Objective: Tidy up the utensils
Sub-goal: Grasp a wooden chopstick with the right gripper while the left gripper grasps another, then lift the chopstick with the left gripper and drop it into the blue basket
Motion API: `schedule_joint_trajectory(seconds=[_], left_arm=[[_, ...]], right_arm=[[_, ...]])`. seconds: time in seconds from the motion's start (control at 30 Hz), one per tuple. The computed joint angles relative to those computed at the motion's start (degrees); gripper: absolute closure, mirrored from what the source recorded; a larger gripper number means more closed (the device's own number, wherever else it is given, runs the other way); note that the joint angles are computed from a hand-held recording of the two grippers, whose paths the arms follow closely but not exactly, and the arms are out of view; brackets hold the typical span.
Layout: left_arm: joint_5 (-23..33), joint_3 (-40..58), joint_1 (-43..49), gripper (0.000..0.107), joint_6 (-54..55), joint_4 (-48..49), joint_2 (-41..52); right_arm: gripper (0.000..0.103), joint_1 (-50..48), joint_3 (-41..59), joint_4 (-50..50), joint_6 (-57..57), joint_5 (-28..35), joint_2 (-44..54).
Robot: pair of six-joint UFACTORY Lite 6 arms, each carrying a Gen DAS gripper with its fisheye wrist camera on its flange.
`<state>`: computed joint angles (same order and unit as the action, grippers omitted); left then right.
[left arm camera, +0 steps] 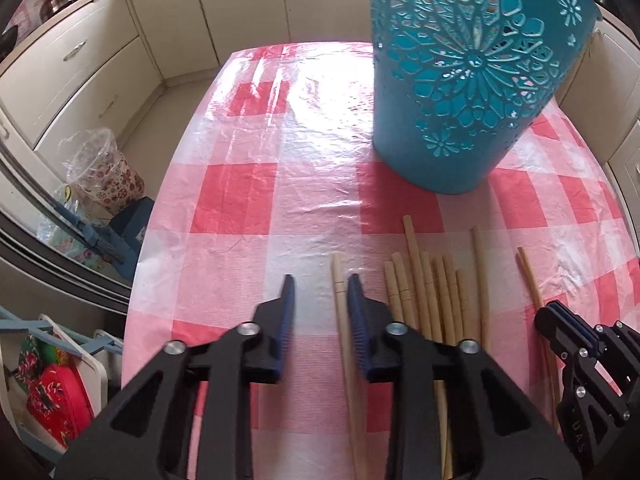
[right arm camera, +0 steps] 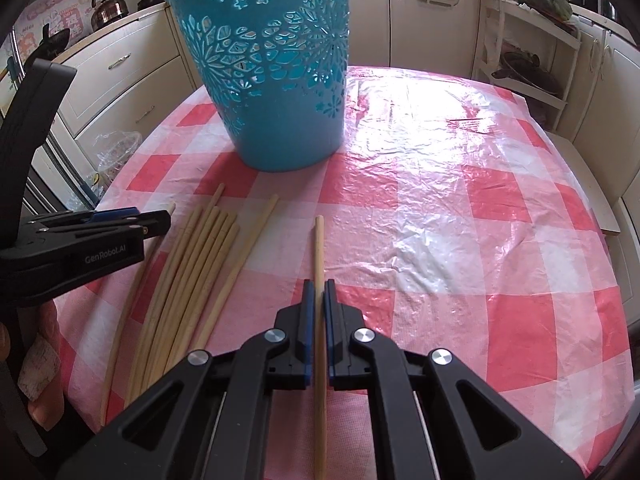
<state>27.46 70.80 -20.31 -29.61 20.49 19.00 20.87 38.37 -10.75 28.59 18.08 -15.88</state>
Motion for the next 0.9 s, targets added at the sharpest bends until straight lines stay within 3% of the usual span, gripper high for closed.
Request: schedule_joint_trajectory(seconds=[0.03, 0.1, 0.2, 0.33, 0.53, 0.7, 0.9], left_arm=[[0.2, 0.2, -0.5, 0.102, 0.4, -0.1, 0.2], [0.5, 0.4, -0.7, 0.102, 1.3, -0.5, 0.2], [1.0, 1.5, 2.8, 0.102, 13.7, -13.4, 0.1], [2.6, -0.8, 8.0, 0.102, 27.5, -27.8, -6.9], [10.6, 5.2, 15.7, 0.102, 42.0, -44.4, -16.9], [12.2, 21.3, 15.8, 0.102, 40.8, -47.3, -13.2], [10.9, 51.6, 10.4, 0.102, 29.3, -40.5, 5.2]], right_arm=[[0.097, -0.1, -0.1, 0.4, -0.4, -0.2, -0.1], [0.097, -0.4, -0.6, 2.0, -1.7, -0.8, -0.4], [0.097, -1.0, -1.1, 5.5, -4.8, -1.6, -0.8], [0.097, -2.9, -2.0, 14.2, -13.5, -2.2, -1.6], [0.097, -4.0, -2.3, 20.3, -19.0, -2.3, -2.1], [0.097, -4.4, -2.4, 21.7, -20.3, -2.2, -2.4], [0.097, -3.8, -3.6, 18.9, -17.3, -3.5, -3.1]])
